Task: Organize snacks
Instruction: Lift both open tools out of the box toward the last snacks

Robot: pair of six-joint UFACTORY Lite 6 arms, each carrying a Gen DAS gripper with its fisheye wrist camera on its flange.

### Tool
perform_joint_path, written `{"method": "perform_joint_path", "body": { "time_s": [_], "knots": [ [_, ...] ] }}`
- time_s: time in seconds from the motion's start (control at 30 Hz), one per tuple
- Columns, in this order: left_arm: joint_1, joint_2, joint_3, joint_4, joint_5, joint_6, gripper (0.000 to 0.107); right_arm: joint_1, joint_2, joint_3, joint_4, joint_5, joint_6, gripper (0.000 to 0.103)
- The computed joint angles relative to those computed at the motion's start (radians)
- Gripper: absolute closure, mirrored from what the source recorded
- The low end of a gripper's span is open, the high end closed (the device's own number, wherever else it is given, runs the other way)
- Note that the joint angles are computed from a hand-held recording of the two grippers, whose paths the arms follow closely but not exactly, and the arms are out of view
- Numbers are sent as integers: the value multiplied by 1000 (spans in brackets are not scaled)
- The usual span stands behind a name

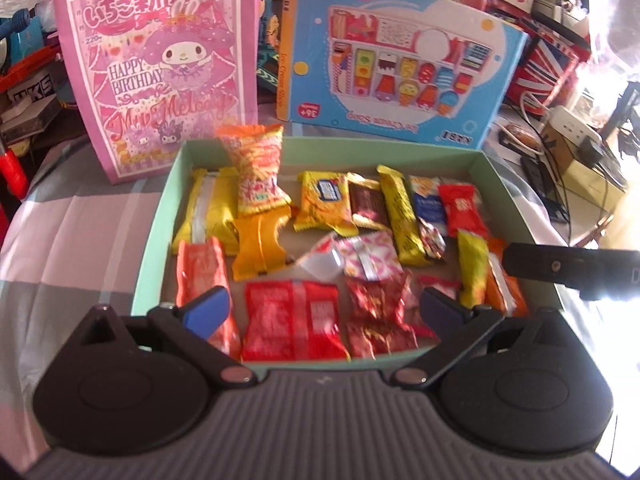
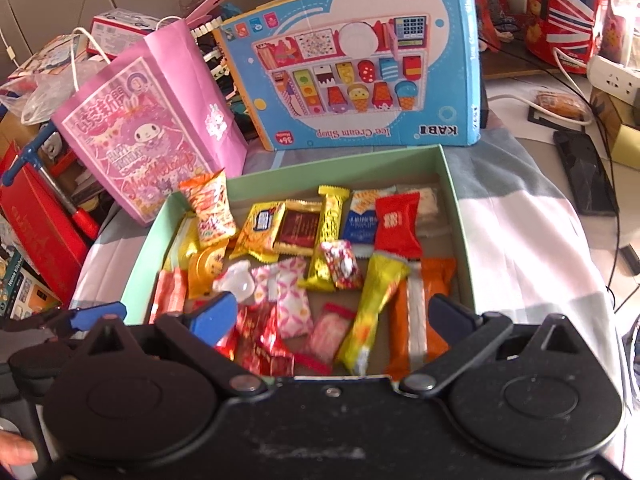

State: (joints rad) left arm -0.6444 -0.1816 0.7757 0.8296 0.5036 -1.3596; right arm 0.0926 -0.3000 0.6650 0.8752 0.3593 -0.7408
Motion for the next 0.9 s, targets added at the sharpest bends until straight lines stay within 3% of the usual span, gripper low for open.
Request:
{"method": "perform_joint_path", "body": {
  "time_s": [0.3,0.5,0.7,0.9],
  "knots": [
    [-155,-134,-166,37,44,-151,4,-79,-253,-193,-101,98,79,0],
    [-218,-143,-283,87,-4,-267,4,-161,-394,-323,-119,159,91,0],
    [-202,-97,-341,132,-89,-351,4,-249,-380,-414,-3,193,-34,0],
    [-186,-55,-340,146,-114,-347,4,-117,-305,-455,109,31,-137,25]
  ]
}}
